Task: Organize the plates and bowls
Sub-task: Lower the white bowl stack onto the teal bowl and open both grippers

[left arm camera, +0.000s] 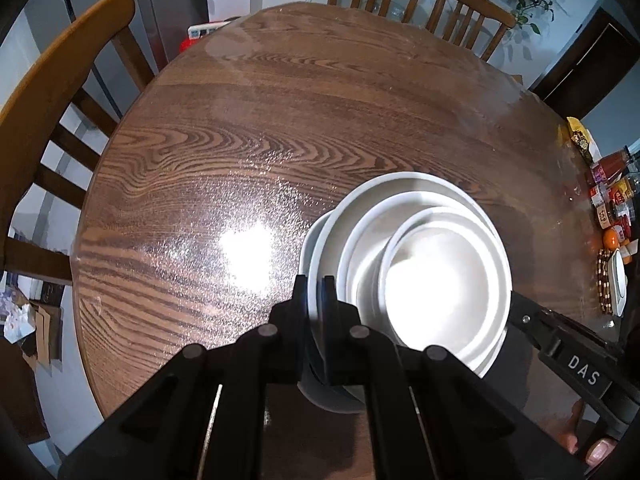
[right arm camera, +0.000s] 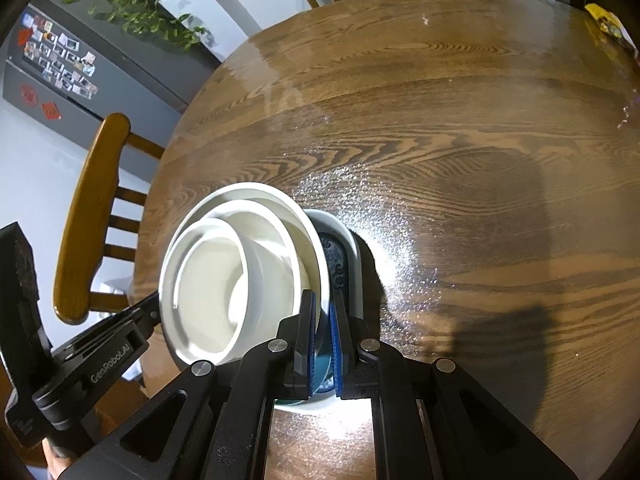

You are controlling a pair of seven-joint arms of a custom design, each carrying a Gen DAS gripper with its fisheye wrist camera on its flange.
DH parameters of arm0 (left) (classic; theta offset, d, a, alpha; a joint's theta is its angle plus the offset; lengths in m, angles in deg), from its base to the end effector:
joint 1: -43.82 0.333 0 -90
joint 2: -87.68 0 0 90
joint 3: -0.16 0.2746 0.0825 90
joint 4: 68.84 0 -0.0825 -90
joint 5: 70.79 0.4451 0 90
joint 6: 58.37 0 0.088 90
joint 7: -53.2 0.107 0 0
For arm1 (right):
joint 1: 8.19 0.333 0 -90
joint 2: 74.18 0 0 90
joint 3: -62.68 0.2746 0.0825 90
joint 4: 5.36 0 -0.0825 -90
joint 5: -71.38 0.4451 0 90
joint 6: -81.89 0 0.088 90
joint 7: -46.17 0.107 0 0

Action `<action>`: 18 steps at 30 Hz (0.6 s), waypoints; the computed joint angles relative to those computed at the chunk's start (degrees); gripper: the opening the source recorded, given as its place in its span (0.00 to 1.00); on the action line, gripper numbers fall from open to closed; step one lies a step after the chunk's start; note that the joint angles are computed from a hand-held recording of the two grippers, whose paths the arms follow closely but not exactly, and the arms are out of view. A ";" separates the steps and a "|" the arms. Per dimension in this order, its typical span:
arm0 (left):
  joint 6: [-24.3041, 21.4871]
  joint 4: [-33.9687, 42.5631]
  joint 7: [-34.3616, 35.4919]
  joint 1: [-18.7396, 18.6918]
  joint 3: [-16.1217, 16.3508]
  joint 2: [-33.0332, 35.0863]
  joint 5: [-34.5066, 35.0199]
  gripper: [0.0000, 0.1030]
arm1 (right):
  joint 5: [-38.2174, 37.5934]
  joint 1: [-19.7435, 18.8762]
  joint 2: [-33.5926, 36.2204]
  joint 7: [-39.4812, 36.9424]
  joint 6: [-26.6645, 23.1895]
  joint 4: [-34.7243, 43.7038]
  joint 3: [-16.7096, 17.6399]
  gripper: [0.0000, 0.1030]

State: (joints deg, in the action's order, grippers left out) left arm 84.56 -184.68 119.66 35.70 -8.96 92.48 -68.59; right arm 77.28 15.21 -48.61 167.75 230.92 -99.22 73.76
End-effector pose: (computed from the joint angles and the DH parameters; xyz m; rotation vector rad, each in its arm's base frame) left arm 0.6231 -0.1926 0.3789 -2.1531 1.9733 -0.5149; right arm 0.6284 0.4100 0.3538 -1.7779 1.8964 0.0528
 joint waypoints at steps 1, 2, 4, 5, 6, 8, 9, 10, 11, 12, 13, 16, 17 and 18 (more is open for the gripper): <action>0.48 -0.27 -0.20 0.00 0.05 -0.09 0.24 0.06 | -0.71 0.38 -0.15 0.64 0.52 -0.27 -0.42 0.10; 0.80 -0.55 -0.51 0.01 0.11 -0.24 0.50 0.06 | -1.40 0.69 -0.26 1.27 0.91 -0.44 -0.76 0.10; 2.00 -1.43 -0.57 0.14 0.19 -0.81 0.57 0.13 | -5.25 2.47 -1.05 4.66 2.33 -1.39 -2.69 0.10; 2.48 -1.88 -1.49 0.09 0.28 -1.22 1.85 0.17 | -6.56 2.78 -1.57 5.68 3.19 -2.04 -3.10 0.10; 3.01 -2.34 -2.45 0.08 0.35 -1.66 3.19 0.24 | -8.75 3.53 -2.40 7.47 4.23 -2.94 -3.99 0.10; 3.94 -3.39 -3.63 0.32 0.42 -2.72 4.68 0.33 | -11.88 4.19 -3.46 9.81 4.80 -3.80 -4.77 0.10; 4.44 -4.05 -3.90 0.51 0.42 -3.43 4.92 0.41 | -13.35 4.44 -4.31 10.84 5.37 -4.64 -5.03 0.10; 5.45 -5.07 -3.60 0.74 0.39 -4.39 4.63 0.50 | -14.18 4.36 -4.83 11.25 5.77 -5.16 -4.92 0.10; 6.17 -5.95 -3.71 0.92 0.28 -5.25 4.87 0.55 | -15.31 4.51 -5.52 11.91 6.18 -5.86 -4.98 0.10; 6.82 -6.90 -4.20 1.11 0.14 -6.23 5.83 0.59 | -17.22 5.03 -6.63 13.04 6.59 -6.96 -5.37 0.10; 7.48 -7.91 -4.95 1.33 -0.07 -7.32 7.25 0.60 | -18.51 5.21 -7.32 13.72 6.76 -7.64 -5.43 0.10; 8.93 -10.75 -4.44 1.88 -0.70 -10.31 8.19 0.72 | -22.33 5.77 -9.70 14.98 6.83 -10.10 -5.34 0.15; 9.34 -11.94 -3.93 2.05 -0.95 -11.54 8.27 0.74 | -23.36 5.92 -10.32 15.32 6.71 -10.81 -5.21 0.27; 9.92 -13.13 -3.17 2.11 -1.20 -12.73 7.99 0.75 | -24.51 6.09 -11.22 15.88 6.91 -11.95 -5.16 0.43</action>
